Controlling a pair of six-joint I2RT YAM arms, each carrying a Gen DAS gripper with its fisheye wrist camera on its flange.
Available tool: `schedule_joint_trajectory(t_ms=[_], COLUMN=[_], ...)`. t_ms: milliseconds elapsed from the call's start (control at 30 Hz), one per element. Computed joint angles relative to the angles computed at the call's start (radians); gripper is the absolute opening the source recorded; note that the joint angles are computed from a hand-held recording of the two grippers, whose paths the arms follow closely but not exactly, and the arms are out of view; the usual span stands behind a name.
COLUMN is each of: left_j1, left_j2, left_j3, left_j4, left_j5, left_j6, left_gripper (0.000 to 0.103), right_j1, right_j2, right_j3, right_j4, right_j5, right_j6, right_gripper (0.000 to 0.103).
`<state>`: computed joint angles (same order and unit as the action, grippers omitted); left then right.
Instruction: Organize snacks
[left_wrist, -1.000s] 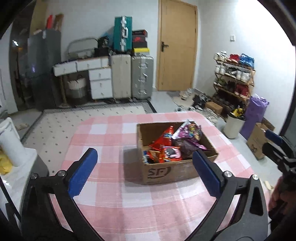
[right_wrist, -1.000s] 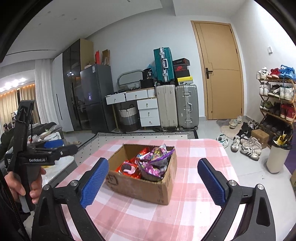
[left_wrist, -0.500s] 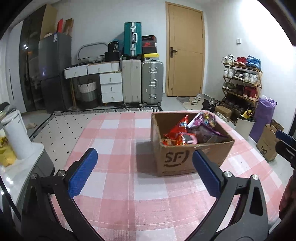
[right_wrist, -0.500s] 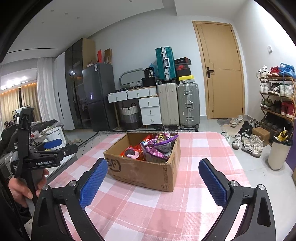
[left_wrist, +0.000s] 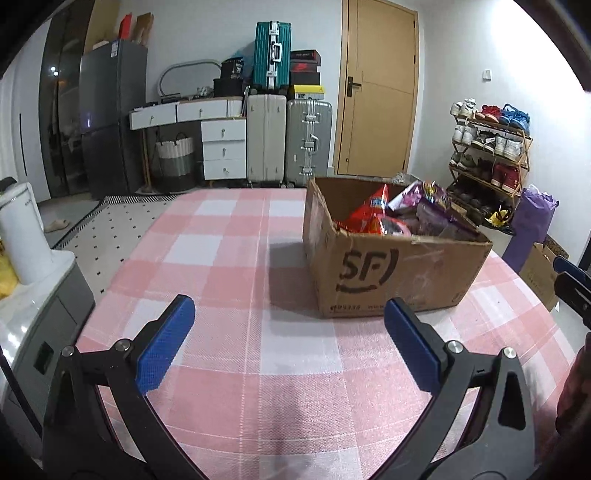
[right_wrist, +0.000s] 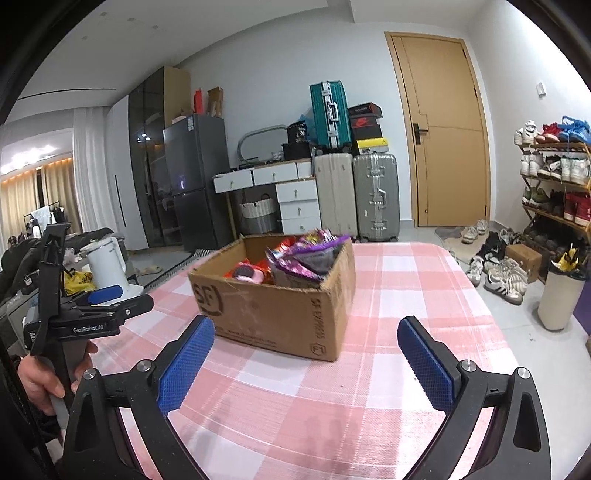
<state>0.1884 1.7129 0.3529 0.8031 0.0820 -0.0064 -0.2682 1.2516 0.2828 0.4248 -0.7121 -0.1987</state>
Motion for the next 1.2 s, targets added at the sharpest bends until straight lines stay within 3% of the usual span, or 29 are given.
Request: schedule_joint_trajectory(t_ms=[233, 467, 700, 967, 1200], left_j1=[-0.011, 0.0, -0.007, -0.034, -0.024], left_j2=[0.144, 0.218, 0.203, 0.212, 0.207], left_j3=[0.011, -0.013, -0.037, -0.085, -0.091], left_j4=[0.151, 0.309, 0.327, 0.427, 0.427], left_j5=[-0.004, 0.025, 0.009, -0.026, -0.017], left_j6=[0.002, -0.007, 0.0, 0.019, 0.011], left_gripper=[0.102, 0.102, 0.102, 0.102, 0.102], right_j1=[0.039, 0.035, 0.024, 0.025, 0.02], right_j2=[0.191, 0.254, 0.269, 0.269, 0.263], right_j3=[-0.008, -0.002, -0.01, -0.015, -0.02], right_j4=[0.191, 0.253, 0.291, 0.302, 0.301], right_j5=[0.049, 0.042, 0.035, 0.034, 0.03], right_j6=[-0.007, 0.012, 0.018, 0.018, 0.014], right_gripper=[0.101, 0.101, 0.102, 0.102, 0.102])
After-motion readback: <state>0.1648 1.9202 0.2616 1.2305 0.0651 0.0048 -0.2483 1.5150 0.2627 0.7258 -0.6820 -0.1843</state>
